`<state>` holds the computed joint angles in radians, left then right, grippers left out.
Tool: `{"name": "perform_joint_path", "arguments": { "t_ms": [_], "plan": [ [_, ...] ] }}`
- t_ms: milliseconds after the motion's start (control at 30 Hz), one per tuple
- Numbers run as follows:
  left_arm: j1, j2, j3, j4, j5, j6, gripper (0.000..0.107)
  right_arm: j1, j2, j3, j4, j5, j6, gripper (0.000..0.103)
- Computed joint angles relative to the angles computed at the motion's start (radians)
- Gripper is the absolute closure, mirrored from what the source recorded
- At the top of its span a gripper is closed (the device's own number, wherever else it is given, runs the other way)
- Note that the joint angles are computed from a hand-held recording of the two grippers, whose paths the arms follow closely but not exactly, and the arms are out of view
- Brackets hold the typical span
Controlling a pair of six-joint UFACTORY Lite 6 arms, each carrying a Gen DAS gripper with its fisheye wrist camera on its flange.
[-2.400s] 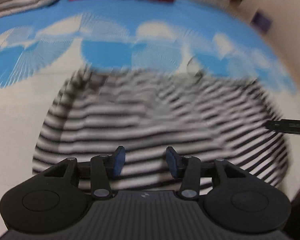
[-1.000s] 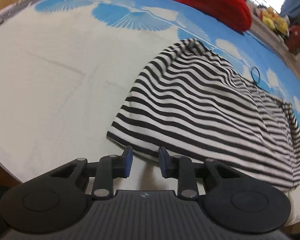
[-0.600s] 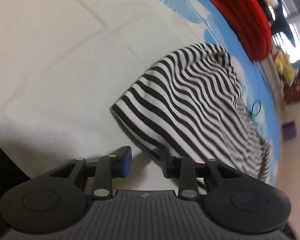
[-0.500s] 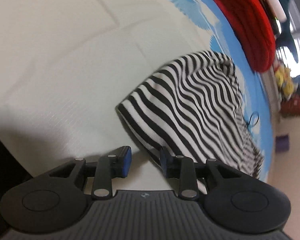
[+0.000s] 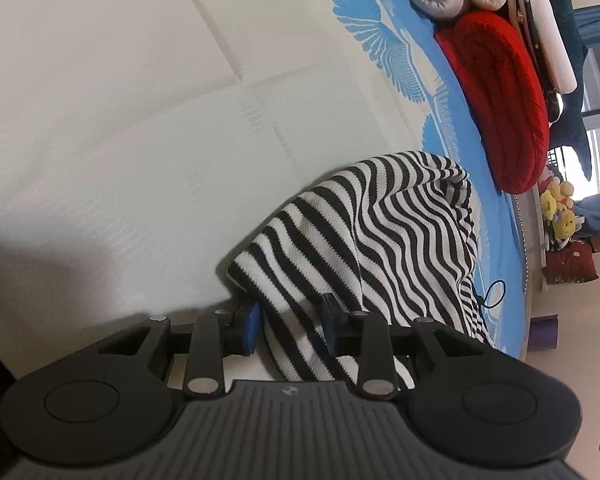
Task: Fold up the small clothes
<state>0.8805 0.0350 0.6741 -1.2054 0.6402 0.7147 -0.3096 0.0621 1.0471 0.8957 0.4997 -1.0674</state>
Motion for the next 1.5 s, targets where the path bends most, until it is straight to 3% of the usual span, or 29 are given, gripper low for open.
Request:
{"name": "perform_joint_path", "arguments": {
  "t_ms": [267,333,400,700,933,1167,1333,1500],
  "plan": [
    [-0.029,0.047,0.027,-0.052,-0.014,0.077,0.073,0.042,-0.001,-0.026,-0.051,-0.067,0.036,0.057],
    [-0.032,0.058,0.035,-0.051,-0.011,0.094,0.076,0.053,-0.009,-0.036,-0.055,-0.078,0.037,0.057],
    [-0.038,0.061,0.039,-0.044,-0.02,0.106,0.093,0.063,-0.018,-0.047,-0.064,-0.087,0.044,0.057],
    [-0.027,-0.056,0.009,0.032,-0.05,0.128,0.1,0.122,-0.023,-0.045,-0.116,-0.107,0.15,0.057],
    [0.073,-0.18,-0.004,0.269,-0.078,-0.008,0.101,0.191,-0.006,-0.021,-0.13,-0.118,0.209,0.057],
    [0.074,-0.296,-0.001,0.598,-0.205,-0.249,0.101,0.227,0.0,-0.012,-0.13,-0.13,0.211,0.057],
    [-0.124,-0.454,-0.04,0.842,-0.282,-0.469,0.101,0.19,0.0,0.0,-0.083,-0.121,0.148,0.057],
    [-0.456,-0.616,-0.085,0.618,-0.305,-0.284,0.101,0.125,-0.003,0.005,-0.016,-0.113,0.06,0.057]
  ]
}}
